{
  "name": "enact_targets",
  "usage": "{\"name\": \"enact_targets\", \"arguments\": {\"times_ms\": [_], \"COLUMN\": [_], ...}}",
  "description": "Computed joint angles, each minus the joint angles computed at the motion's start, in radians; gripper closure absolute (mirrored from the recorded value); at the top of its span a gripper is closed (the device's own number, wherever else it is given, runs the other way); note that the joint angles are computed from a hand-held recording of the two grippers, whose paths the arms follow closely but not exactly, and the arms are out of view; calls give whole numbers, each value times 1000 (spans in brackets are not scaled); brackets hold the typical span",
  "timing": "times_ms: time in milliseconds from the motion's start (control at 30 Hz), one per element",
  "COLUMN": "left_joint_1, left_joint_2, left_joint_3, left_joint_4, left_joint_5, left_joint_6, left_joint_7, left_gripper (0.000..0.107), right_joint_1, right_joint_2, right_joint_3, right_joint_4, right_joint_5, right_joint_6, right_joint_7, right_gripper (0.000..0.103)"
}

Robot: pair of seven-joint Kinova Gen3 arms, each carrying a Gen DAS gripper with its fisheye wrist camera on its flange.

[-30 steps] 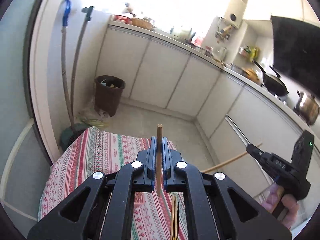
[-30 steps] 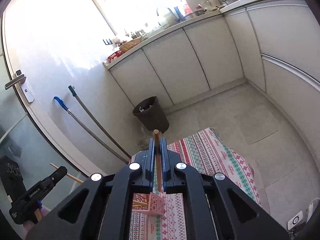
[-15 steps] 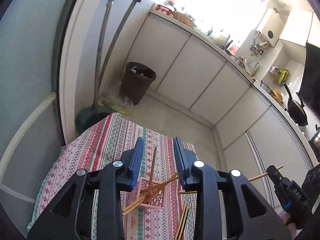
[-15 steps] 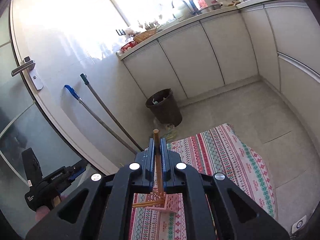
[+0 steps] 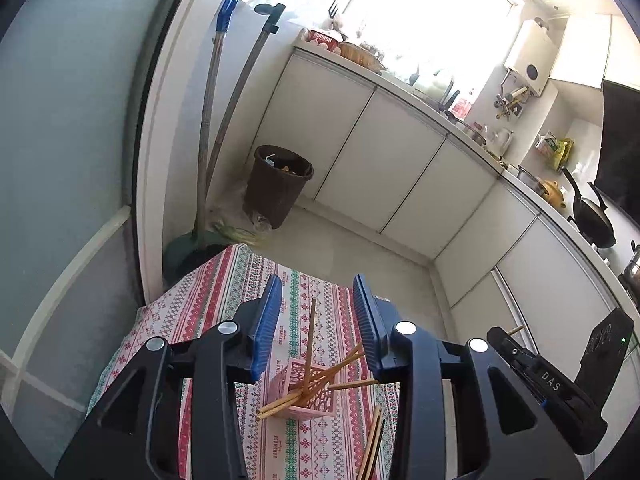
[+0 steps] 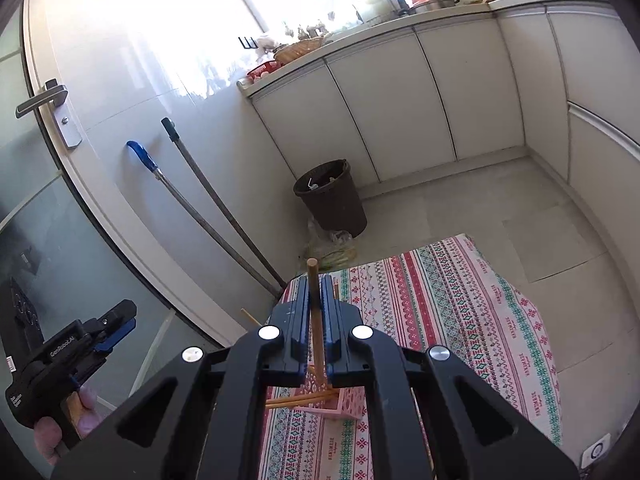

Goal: Organize utensils
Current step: 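Open both grippers to drop the chopsticks into the pink basket, then move both grippers back toward the chopstick pile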

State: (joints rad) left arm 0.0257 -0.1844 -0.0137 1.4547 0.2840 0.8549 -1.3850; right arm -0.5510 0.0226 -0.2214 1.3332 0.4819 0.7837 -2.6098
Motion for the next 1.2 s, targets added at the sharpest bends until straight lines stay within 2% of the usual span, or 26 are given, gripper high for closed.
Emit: {"name": "enact_targets", "arguments": {"times_ms": [133,200,267,367,533,700,800,900,967,1033,1100,1200], "left_joint_1": [6,7,10,14,21,34,42,55,61,65,77,101], "left_joint_2": [8,13,18,18,19,12,10,4,0,-2,0,4], "left_joint_3": [5,12,13,15,24,63,104,138,166,201,220,239], "left_joint_4": [-1,-3,-7,-5,0,14,18,38,51,66,81,114], "left_joint_5": [-3,-11,-10,-9,-13,-71,-146,-216,-270,-335,-374,-406], "left_joint_6": [8,11,16,16,22,20,17,4,-4,-10,-11,-4], "left_joint_7": [-6,-3,-9,-22,-33,-16,23,56,92,142,178,221], "left_gripper": [72,72,72,70,68,58,57,52,50,45,33,26], "right_joint_1": [-12,-10,-24,-64,-78,-70,-73,-82,-94,-110,-127,-136], "right_joint_2": [33,47,66,69,55,37,21,10,3,-4,-6,-16], "right_joint_3": [4,2,10,30,34,25,11,-10,-25,-44,-62,-75], "right_joint_4": [-9,0,-16,-19,-15,4,26,41,52,74,91,128], "right_joint_5": [-6,-14,-24,28,60,64,95,144,197,267,325,349], "right_joint_6": [-8,-38,-24,-2,24,52,74,115,159,208,275,335], "right_joint_7": [-1,2,19,-11,-39,-50,-76,-101,-132,-180,-213,-223], "right_gripper": [97,94,91,87,86,84,70,70,66,44,33,24]}}
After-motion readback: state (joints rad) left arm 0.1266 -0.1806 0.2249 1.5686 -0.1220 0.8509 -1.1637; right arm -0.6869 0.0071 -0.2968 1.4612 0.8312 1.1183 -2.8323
